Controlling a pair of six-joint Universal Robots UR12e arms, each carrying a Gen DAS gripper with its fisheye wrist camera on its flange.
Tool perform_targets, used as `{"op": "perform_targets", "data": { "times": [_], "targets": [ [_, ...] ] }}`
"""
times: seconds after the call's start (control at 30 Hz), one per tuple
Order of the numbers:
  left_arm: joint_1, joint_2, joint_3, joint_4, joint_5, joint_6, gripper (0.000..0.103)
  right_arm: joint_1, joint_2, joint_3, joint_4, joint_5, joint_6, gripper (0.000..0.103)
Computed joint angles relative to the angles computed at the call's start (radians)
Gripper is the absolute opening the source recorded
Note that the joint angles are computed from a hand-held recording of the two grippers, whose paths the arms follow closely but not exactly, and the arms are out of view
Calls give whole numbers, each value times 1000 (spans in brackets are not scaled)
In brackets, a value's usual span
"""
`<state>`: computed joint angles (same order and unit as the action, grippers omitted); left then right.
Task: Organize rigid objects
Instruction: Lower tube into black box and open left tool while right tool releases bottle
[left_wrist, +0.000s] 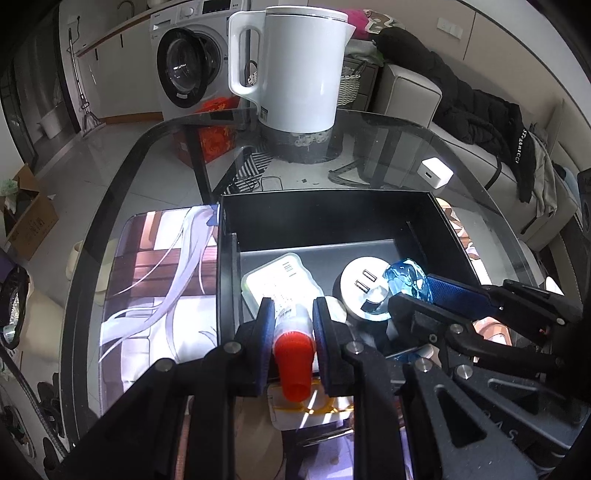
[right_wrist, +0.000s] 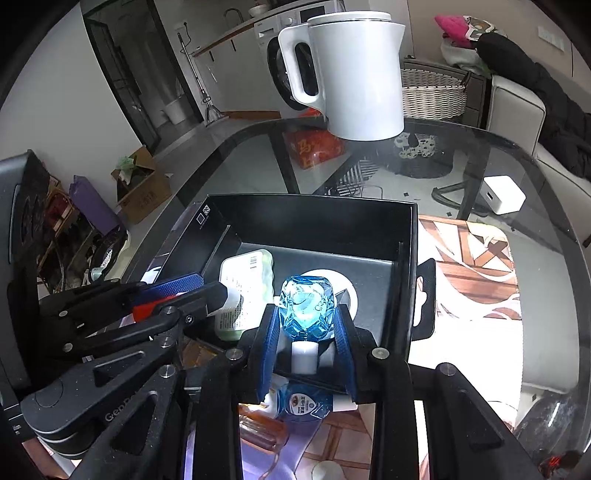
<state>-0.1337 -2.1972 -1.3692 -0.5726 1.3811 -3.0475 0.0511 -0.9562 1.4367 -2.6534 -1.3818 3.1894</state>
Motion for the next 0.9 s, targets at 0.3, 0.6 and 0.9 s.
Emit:
{"op": "perform_targets", "data": {
  "times": [0.3, 0.6, 0.9],
  "targets": [
    [5, 2, -6, 8, -17, 3, 24, 0, -4, 3, -4, -1, 15, 31],
    [19, 32, -44, 56, -65, 7, 39, -8, -34, 43, -74, 6, 20, 31],
    [40, 83, -118, 100, -111, 46, 45, -21, -96, 117, -114, 60, -35, 31]
  ]
}}
